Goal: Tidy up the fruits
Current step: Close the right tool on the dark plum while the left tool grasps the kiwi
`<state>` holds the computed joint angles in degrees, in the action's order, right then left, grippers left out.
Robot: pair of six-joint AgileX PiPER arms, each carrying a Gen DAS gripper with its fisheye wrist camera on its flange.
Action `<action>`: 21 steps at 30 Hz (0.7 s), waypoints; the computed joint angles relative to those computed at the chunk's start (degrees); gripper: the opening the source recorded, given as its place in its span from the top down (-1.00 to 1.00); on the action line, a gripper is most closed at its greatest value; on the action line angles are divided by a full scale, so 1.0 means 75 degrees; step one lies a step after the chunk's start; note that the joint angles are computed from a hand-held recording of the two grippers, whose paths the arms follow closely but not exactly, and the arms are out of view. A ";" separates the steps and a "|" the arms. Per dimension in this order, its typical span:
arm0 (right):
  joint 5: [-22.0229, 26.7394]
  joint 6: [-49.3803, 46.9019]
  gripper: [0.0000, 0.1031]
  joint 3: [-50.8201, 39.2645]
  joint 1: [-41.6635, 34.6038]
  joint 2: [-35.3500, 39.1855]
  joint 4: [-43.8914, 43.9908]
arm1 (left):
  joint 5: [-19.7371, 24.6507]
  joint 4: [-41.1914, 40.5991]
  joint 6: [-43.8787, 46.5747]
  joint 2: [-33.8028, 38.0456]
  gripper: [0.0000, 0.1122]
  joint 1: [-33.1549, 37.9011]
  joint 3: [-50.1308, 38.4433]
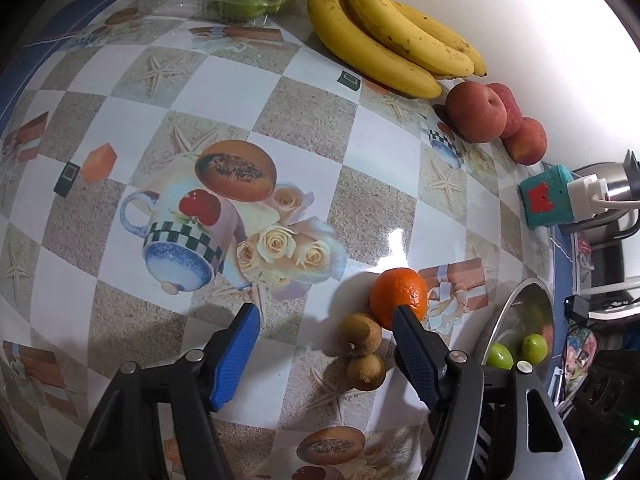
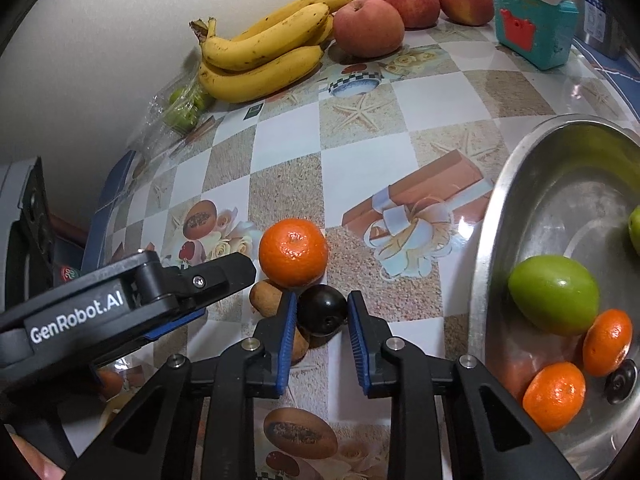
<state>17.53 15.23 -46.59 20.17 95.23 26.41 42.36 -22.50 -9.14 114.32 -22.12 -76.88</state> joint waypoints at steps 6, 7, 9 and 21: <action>0.0310 0.0171 0.48 0.0218 -0.0214 -0.0456 -0.0105 | 0.0060 -0.0157 0.0200 0.0032 -0.24 0.0029 -0.0026; 0.0379 0.0263 0.48 0.0277 -0.0257 -0.0564 -0.0195 | 0.0063 -0.0167 0.0236 0.0012 -0.12 0.0021 -0.0010; 0.0440 0.0358 0.48 0.0366 -0.0320 -0.0718 -0.0275 | 0.0090 -0.0168 0.0319 -0.0007 -0.07 -0.0022 -0.0012; 0.0596 0.0361 0.48 0.0709 -0.0590 -0.1366 -0.0105 | 0.0222 0.0356 0.0371 0.0071 0.15 -0.0472 -0.0127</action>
<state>21.99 17.94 -41.28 15.75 84.98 25.62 44.03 -19.83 -6.36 114.85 -25.66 -77.84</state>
